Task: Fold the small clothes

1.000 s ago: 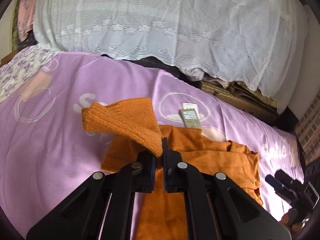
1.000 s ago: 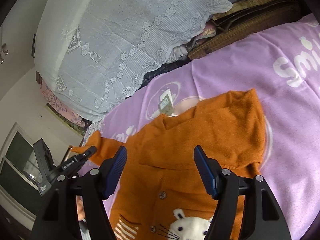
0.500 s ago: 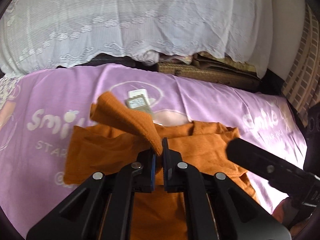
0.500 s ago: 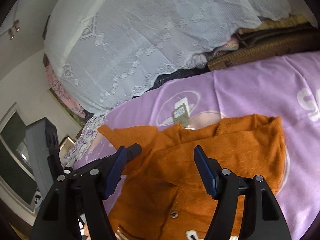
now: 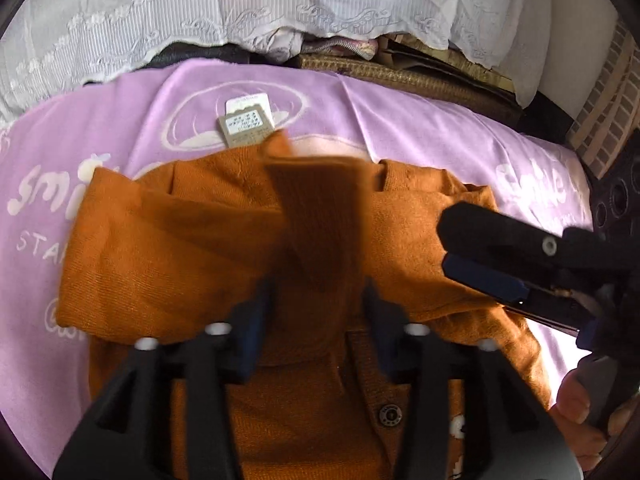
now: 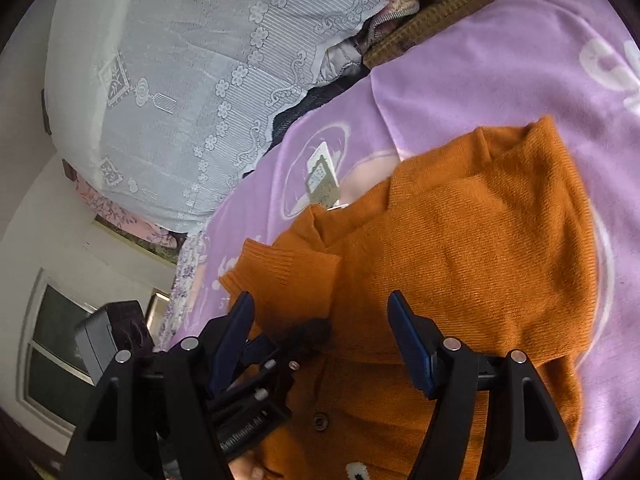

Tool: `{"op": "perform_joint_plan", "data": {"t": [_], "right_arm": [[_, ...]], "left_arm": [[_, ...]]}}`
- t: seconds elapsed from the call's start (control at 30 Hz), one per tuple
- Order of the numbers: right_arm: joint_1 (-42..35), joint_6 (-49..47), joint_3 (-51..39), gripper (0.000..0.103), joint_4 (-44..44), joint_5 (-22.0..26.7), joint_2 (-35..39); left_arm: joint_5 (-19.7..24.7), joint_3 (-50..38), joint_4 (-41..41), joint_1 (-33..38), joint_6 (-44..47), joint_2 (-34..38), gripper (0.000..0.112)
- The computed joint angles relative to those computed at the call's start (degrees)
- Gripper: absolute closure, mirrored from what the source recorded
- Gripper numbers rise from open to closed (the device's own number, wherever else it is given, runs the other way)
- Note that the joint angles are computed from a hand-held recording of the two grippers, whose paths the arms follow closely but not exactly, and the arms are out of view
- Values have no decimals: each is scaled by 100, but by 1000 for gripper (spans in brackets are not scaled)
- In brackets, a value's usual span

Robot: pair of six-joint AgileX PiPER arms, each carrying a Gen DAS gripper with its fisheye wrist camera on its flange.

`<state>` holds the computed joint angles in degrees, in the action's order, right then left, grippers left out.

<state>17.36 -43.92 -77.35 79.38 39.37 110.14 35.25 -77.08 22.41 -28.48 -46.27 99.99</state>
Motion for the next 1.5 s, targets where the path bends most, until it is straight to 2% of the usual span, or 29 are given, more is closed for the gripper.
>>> {"op": "perform_joint_plan", "data": {"t": [0.07, 0.13, 0.2, 0.27, 0.4, 0.53, 0.63, 0.67, 0.7, 0.73, 0.77, 0.83, 0.93, 1.07, 1.2, 1.27, 1.33, 1.43, 1.5], "right_arm": [[49, -108, -6, 34, 51, 50, -13], [127, -91, -30, 34, -96, -49, -47], [138, 36, -99, 34, -239, -64, -1], [67, 53, -209, 34, -166, 124, 169], [-44, 194, -351, 48, -157, 272, 415], [-105, 409, -294, 48, -268, 267, 334], [-96, 548, -292, 48, -384, 229, 350], [-71, 579, -316, 53, -439, 201, 390], [-31, 569, -323, 66, -500, 116, 401], [-11, 535, -328, 74, -522, 82, 409], [-4, 408, -345, 96, -446, 106, 447], [-15, 89, -293, 97, -196, 91, 414], [13, -459, -58, 97, 30, -310, 64], [-149, -605, 74, 97, 54, -568, -185], [-388, -246, 112, 97, -211, -817, -172], [-502, 184, -48, 97, -575, -686, 20], [-499, 1004, -376, 92, -1501, -561, 268], [-596, 1352, -417, 92, -1637, -503, 368], [-556, 1518, -116, 89, -1708, -1027, 35]], "left_arm": [[-135, 83, 165, -131, -2, -82, 37], [-156, 161, 589, -310, -244, -170, 33], [-71, 234, 944, -431, -501, -253, 32], [-24, 330, 921, -398, -510, -324, 32], [144, 674, 957, -199, -683, -656, 32], [229, 1271, 1246, 160, -1118, -1329, 31], [356, 1397, 1098, 568, -1173, -1486, 31], [327, 1421, 1030, 700, -1155, -1497, 31], [294, 1450, 934, 839, -1136, -1513, 31], [291, 1466, 888, 939, -1141, -1528, 31], [303, 1484, 924, 994, -1209, -1544, 31], [352, 1501, 1046, 1084, -1376, -1583, 31], [366, 1486, 1148, 1233, -1521, -1607, 31], [473, 1403, 1175, 1301, -1532, -1538, 29], [903, 1087, 1086, 1317, -1352, -1086, 27], [1030, 944, 817, 1389, -1123, -844, 27], [1312, 738, 648, 1450, -915, -520, 27], [1558, 679, 799, 1350, -964, -465, 25], [1756, 624, 924, 1271, -1082, -487, 26]]}}
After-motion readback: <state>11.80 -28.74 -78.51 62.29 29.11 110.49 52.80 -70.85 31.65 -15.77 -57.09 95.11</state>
